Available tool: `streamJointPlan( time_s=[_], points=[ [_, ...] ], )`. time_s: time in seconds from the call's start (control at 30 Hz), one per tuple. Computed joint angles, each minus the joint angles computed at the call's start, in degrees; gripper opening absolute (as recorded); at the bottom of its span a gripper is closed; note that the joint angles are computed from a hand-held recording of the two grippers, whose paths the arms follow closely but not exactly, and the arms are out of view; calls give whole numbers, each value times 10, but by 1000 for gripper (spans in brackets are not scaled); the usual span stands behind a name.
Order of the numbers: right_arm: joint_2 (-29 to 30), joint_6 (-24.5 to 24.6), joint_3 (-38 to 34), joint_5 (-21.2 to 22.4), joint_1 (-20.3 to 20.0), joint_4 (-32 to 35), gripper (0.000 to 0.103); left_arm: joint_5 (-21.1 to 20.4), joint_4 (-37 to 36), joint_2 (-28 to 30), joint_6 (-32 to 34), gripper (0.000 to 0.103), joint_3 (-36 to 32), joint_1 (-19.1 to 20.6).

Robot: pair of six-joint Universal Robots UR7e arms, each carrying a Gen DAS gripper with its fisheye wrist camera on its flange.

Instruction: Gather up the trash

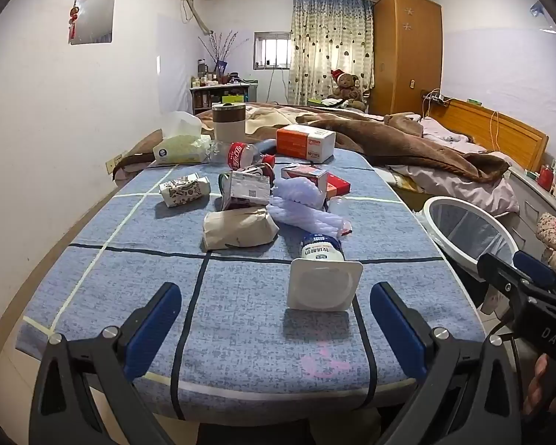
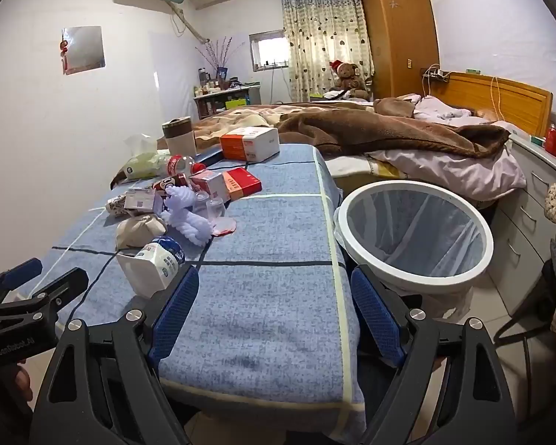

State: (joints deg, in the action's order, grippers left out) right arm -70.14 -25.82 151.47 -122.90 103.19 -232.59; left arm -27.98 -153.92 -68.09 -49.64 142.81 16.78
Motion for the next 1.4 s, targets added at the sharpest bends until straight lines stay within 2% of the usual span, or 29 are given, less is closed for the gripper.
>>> streamJointPlan(
  time_s=[0.07, 0.3, 0.37, 0.57, 0.67, 1.4],
  points=[
    [1, 1, -2, -10, 5, 5, 86, -2, -19, 3, 2, 103, 3, 0],
    [4, -7, -2, -11, 4, -5, 86, 1, -16, 7, -1, 103, 0, -3],
    [25, -3, -5, -28, 21, -21, 86, -1, -8, -1, -4, 103, 3, -4],
    [11, -9, -4, -17, 10, -12, 86, -1, 13, -5, -22, 103, 0, -11],
    [10, -12, -2, -18, 12, -17, 86, 0, -18, -1, -1, 103, 5, -4],
    [6, -12, -4, -26, 20, -12, 86, -2, -2, -8, -16, 103, 5, -7]
  ],
)
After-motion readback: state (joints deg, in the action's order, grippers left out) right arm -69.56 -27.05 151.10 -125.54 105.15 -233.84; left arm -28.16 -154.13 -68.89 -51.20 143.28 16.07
